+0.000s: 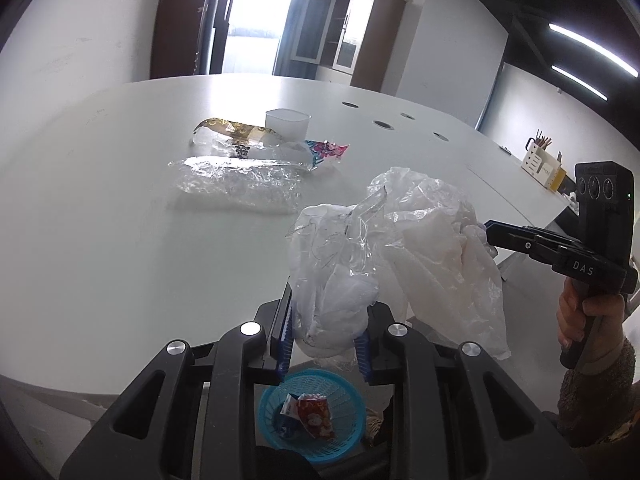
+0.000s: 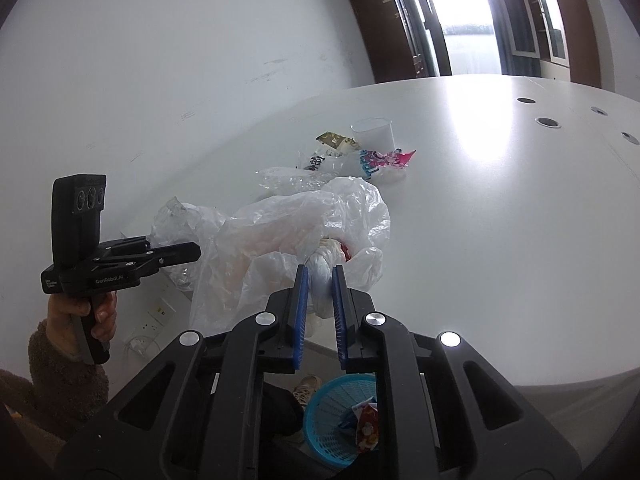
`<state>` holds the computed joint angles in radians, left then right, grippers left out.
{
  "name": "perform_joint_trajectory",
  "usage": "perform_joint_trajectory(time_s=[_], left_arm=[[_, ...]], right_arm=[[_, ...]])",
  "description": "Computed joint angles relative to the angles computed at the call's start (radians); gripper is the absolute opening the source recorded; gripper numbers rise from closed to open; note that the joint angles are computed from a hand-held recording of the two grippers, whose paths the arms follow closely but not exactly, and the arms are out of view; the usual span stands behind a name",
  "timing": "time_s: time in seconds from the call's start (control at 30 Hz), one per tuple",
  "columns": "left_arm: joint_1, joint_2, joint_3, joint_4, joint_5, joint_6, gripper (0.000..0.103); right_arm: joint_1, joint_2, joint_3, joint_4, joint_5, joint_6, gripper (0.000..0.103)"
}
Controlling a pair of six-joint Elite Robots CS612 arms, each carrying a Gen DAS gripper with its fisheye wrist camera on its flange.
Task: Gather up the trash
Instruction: 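Grasp the clear plastic bag with the left tool while the right tool grasps another, then carry both clear bags down over the blue wastebasket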
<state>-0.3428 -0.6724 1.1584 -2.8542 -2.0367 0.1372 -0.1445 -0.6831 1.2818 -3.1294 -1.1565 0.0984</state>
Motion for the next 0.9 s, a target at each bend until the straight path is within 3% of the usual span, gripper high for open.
perform_joint_trajectory(time_s=[0.43, 0.53, 0.9], left_arm=[[0.001, -0.022, 0.069, -0.005, -0.004, 0.0, 0.024], [0.003, -0.033, 0.091, -0.011, -0.018, 0.01, 0.024], [0.005, -0.063, 0.154, -0.006, -0.02, 0.058, 0.024]], right_arm=[[0.014, -0.039, 0.09, -0.037, -0.033, -0.007, 0.005], [0.013, -0.048, 0.11, -0.063, -0.008, 0.002, 0.005], [0.035, -0.108, 0.22, -0.056, -0.024, -0.065, 0.005]])
